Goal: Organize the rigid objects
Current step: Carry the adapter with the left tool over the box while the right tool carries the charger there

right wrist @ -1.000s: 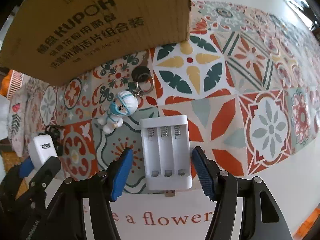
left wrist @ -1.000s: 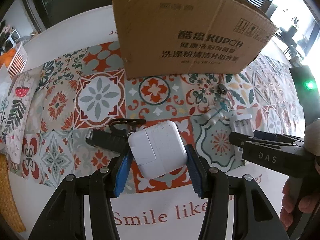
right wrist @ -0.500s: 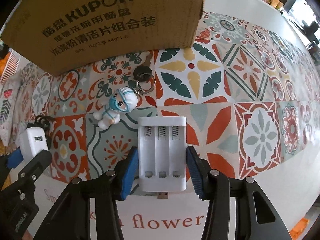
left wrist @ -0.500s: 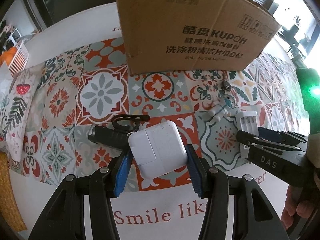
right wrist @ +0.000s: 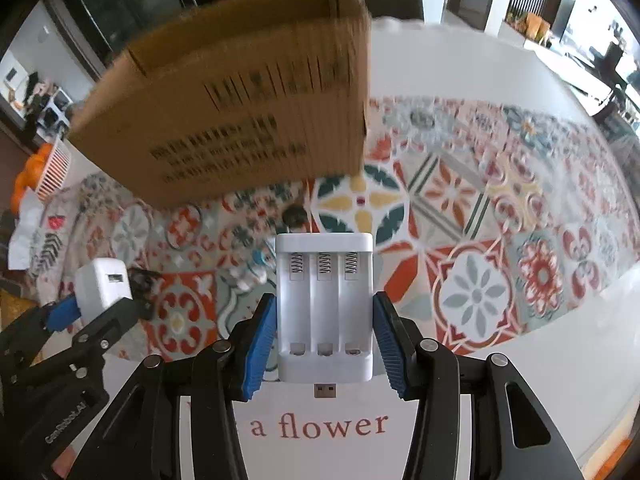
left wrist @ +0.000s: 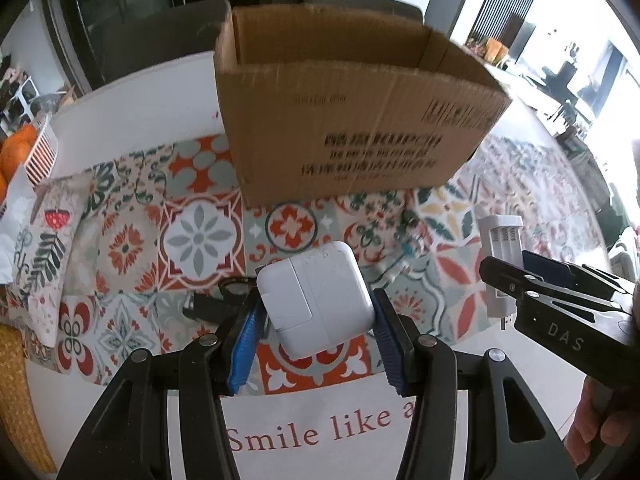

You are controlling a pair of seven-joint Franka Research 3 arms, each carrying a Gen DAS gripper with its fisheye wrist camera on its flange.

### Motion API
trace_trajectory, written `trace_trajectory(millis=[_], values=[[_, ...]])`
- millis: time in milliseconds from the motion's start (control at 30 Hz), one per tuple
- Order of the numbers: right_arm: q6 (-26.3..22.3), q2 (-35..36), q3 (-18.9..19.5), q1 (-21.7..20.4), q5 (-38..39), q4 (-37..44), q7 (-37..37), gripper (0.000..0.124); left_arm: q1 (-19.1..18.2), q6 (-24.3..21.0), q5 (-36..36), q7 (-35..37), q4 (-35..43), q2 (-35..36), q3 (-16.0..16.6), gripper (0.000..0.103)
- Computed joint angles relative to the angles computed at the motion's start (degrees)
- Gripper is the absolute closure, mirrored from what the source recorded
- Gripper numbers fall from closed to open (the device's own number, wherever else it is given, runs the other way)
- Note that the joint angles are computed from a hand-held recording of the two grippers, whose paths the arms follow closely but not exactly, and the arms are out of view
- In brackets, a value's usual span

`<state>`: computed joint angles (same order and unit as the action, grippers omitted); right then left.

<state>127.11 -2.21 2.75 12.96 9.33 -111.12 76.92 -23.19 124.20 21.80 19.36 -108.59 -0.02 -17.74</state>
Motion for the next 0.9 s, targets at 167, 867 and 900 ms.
trace_trajectory(millis=[167, 867, 900], values=[[2.22, -1.04, 0.27, 0.39, 1.56, 0.65, -1.23, 0.075, 0.06, -0.51, 2.66, -0.2, 1.02, -1.06, -0.07, 0.051], [6.41, -0.19, 0.01, 1.18, 12.77, 8.17, -7.26, 0.075, 1.55, -1.45, 10.79, 2.57, 9.04, -1.31, 0.13, 0.051], [6.23, 0.13, 0.0, 1.14, 13.03, 8.72, -7.42, 0.075, 1.61, -1.61, 11.02, 2.87, 9.6, -1.05, 0.23, 0.051]])
